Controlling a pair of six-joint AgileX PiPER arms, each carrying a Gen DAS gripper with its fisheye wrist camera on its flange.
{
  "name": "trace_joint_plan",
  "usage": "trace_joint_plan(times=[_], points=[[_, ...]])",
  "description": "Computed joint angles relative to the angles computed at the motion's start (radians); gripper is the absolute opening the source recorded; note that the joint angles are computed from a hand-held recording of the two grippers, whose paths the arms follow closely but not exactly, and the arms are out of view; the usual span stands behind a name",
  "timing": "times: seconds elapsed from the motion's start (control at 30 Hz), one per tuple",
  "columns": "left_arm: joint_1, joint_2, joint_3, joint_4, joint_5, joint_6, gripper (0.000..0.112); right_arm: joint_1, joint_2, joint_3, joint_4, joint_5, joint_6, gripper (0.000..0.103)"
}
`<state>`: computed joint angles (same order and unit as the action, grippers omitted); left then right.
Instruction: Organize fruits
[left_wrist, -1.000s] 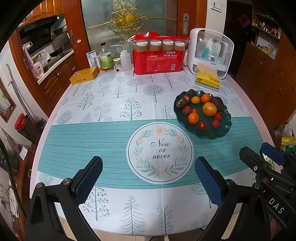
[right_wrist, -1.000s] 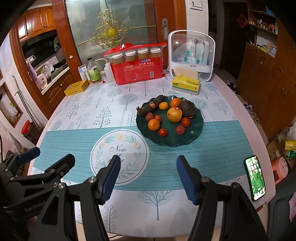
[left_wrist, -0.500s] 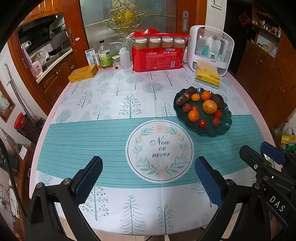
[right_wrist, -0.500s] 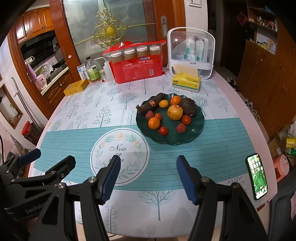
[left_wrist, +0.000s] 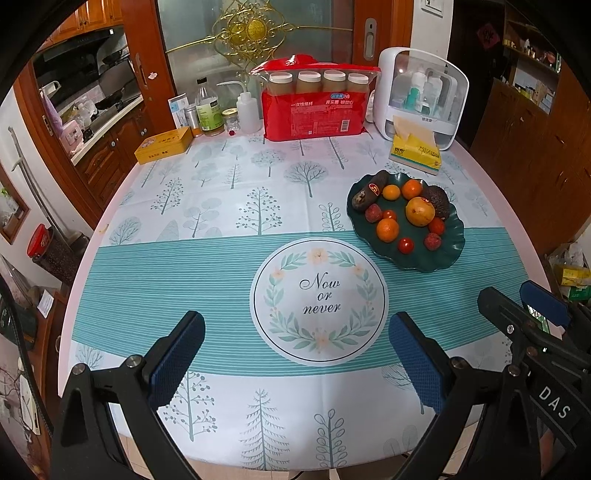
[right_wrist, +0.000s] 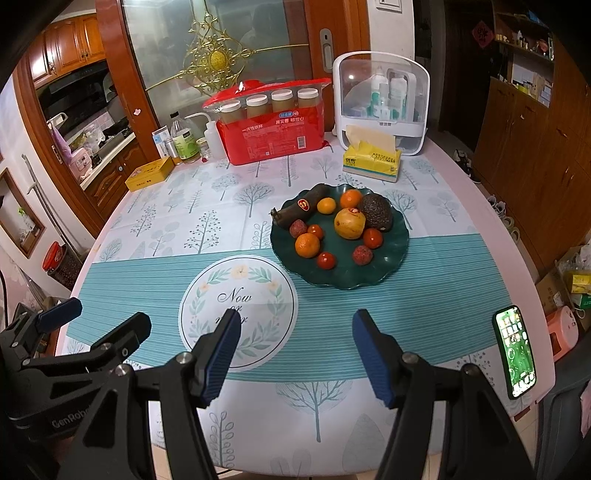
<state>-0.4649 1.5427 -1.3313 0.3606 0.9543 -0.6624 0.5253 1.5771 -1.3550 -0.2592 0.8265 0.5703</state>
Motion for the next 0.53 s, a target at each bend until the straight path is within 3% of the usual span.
trace_joint_plan(times=[0.53], points=[[0.013, 0.007, 0.004, -0.009, -0.013, 0.017, 0.099, 0.0, 0.008, -0.007, 0.002, 0.002, 0.0, 0.063]])
